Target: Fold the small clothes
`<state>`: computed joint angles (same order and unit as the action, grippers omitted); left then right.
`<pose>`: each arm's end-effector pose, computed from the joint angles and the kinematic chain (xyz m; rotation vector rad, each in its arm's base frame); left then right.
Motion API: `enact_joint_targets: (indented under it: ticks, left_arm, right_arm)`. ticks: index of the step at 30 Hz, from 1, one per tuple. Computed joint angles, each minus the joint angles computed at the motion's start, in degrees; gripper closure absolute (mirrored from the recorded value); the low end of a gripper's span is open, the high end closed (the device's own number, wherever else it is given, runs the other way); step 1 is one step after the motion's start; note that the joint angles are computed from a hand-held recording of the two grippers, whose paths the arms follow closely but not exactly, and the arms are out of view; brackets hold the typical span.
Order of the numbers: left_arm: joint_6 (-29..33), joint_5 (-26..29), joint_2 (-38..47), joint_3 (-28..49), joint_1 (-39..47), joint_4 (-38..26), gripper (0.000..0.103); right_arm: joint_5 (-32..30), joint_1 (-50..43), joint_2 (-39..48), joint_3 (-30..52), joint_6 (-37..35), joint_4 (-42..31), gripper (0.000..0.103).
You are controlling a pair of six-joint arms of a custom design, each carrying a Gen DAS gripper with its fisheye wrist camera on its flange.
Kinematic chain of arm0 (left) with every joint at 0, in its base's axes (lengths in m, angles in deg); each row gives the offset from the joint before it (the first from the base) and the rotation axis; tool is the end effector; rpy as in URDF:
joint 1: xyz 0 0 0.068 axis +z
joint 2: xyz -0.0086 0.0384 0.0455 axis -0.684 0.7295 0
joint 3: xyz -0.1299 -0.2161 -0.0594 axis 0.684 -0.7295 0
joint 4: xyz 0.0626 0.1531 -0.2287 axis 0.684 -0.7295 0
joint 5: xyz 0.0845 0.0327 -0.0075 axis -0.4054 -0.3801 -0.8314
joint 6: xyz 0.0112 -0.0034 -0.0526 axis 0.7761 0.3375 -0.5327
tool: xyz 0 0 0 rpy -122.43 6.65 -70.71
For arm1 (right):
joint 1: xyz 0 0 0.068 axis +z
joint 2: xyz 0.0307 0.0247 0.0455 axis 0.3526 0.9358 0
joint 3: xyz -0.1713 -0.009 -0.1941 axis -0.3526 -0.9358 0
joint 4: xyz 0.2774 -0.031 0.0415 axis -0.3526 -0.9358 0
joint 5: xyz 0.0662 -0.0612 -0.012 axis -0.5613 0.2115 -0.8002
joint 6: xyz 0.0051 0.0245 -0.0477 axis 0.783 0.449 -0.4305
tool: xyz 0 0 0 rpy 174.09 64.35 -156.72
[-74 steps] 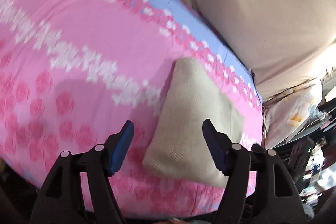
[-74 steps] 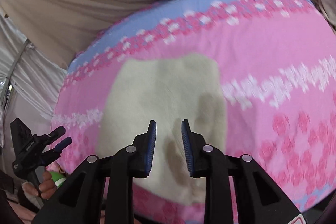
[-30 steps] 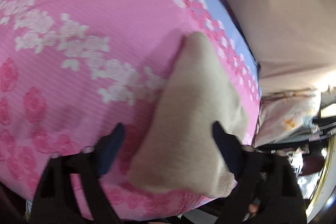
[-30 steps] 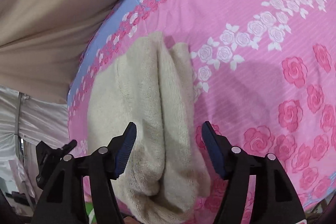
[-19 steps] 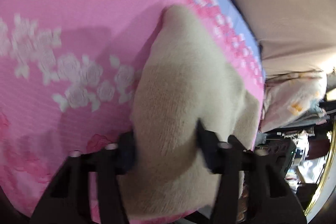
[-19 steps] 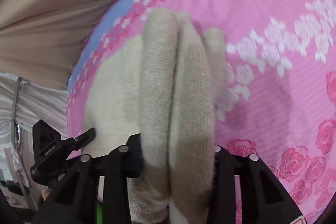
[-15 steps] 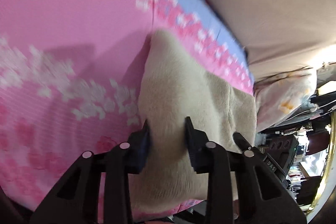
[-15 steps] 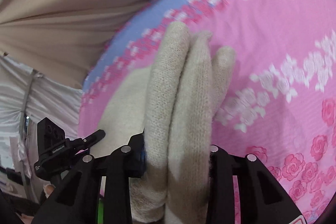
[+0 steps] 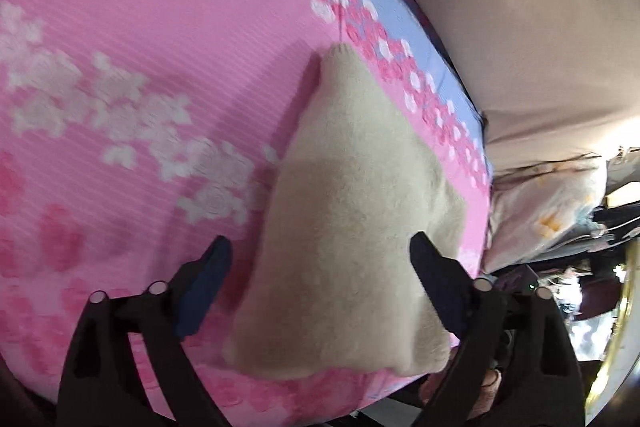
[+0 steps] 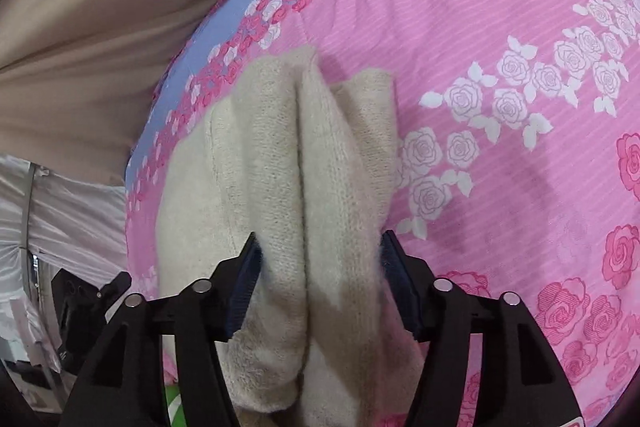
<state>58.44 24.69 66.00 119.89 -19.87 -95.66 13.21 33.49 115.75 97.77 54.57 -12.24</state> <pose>0.1614 0.0439 0.2001 -0.7082 2.5766 -0.9694 0.2146 0.0676 0.1991 0.2603 2.8122 0.9344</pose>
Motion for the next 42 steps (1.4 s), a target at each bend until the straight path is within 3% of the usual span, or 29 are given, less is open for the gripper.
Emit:
enact_joint_targets:
  ticks: [3,4,5,6,8,10,13,14,15,17,19,20,22,23,25,26,28,29,30,31,32,34,36,40,42]
  left_arm:
    - [-6.01,-2.22,4.79,-2.8,-7.41,8.55,0.014]
    - [-5.91,-2.43,6.5,-3.34,-8.05,9.87,0.023]
    - [-6.82,-2.32,6.57,-3.55,-8.45,11.03,0.041]
    - [-5.78,-0.73,6.88,-2.31,-8.1,10.28,0.05]
    - [-2.25,0.6,6.35,2.31,-5.7,4.78,0.067]
    - [3.84,2.58,4.44,8.15,-0.62,-2.37,0.071]
    - [14.97,6.58,5.91,17.5,9.78,-13.97,0.07]
    - [18.73,6.78,7.2,20.48,12.7,-17.37,0.066]
    - [19.97,5.87,7.7,21.8,13.75,-18.35,0.06]
    - [18.66,-1.0,5.7,20.13,12.93,-13.88,0.035]
    - [15.16,-12.08,2.38,14.87,9.15,-7.13,0.034]
    - [15.07,-14.78,2.31,12.68,8.7,-6.12,0.036]
    - [16.16,-14.57,1.19,11.29,10.97,-8.54,0.037]
    - [16.93,-13.22,-0.15,11.0,12.08,-9.57,0.037]
    - [17.01,-14.2,-4.86,10.0,11.58,-10.77,0.034]
    - [16.48,-15.29,-7.1,9.39,9.68,-10.98,0.033]
    - [14.88,-17.89,-10.28,8.23,5.14,-10.98,0.033]
    - [15.38,-18.45,-9.89,8.19,4.75,-10.51,0.033]
    - [13.25,-20.04,-9.79,8.06,1.74,-9.33,0.032]
    - [12.56,-20.62,-9.94,8.08,0.37,-9.44,0.032]
    - [12.95,-20.46,-9.88,8.66,0.28,-10.34,0.031]
    - [11.84,-22.08,-10.11,8.88,-1.66,-10.54,0.031]
    - [11.5,-23.11,-11.06,8.5,-2.89,-10.63,0.03]
    - [8.72,-27.17,-11.24,4.61,-8.53,-8.75,0.027]
    - [7.63,-28.26,-10.73,3.33,-10.11,-7.88,0.026]
  right_arm:
    - [-1.89,2.94,3.44,-0.93,2.56,3.89,0.039]
    - [-1.16,4.02,3.44,-1.39,3.44,5.25,0.042]
    - [-1.58,4.49,2.83,-1.17,3.82,5.7,0.057]
    - [-1.69,5.09,1.89,-0.29,4.72,5.33,0.064]
    - [-3.04,6.45,-1.48,2.46,5.66,4.37,0.067]
    - [-2.17,9.04,-4.0,6.06,6.47,3.61,0.068]
    - [-3.72,11.47,-6.87,7.73,10.58,7.95,0.068]
    - [-3.55,12.14,-6.62,7.53,11.74,9.84,0.066]
    - [-3.13,12.67,-5.52,7.01,12.67,11.71,0.058]
    - [-0.12,12.77,-0.63,5.47,10.29,13.33,0.051]
    - [7.84,11.49,6.11,5.72,7.96,9.14,0.054]
    - [8.86,10.36,6.87,5.31,9.64,7.18,0.062]
    - [3.78,8.76,-0.11,2.71,10.6,8.26,0.063]
    - [4.57,10.13,-2.43,4.34,9.2,5.56,0.063]
    - [5.51,13.4,-3.89,7.55,7.21,1.46,0.047]
    - [5.51,15.62,-4.04,8.16,7.98,0.85,0.029]
    - [3.51,18.84,-1.56,8.0,9.02,1.34,0.027]
    - [3.86,20.44,0.19,7.48,9.4,2.07,0.027]
    - [5.61,22.39,2.18,7.03,9.36,3.03,0.045]
    - [6.49,23.64,3.76,6.64,8.8,4.44,0.073]
    - [7.11,24.45,3.33,6.33,9.48,4.86,0.087]
    - [7.78,23.44,-3.52,6.06,9.88,6.07,0.087]
    - [12.24,23.22,-5.13,9.73,4.61,1.76,0.088]
    - [12.71,19.43,2.15,5.02,-2.16,-0.29,0.084]
    - [10.12,17.37,0.19,1.74,0.39,2.01,0.082]
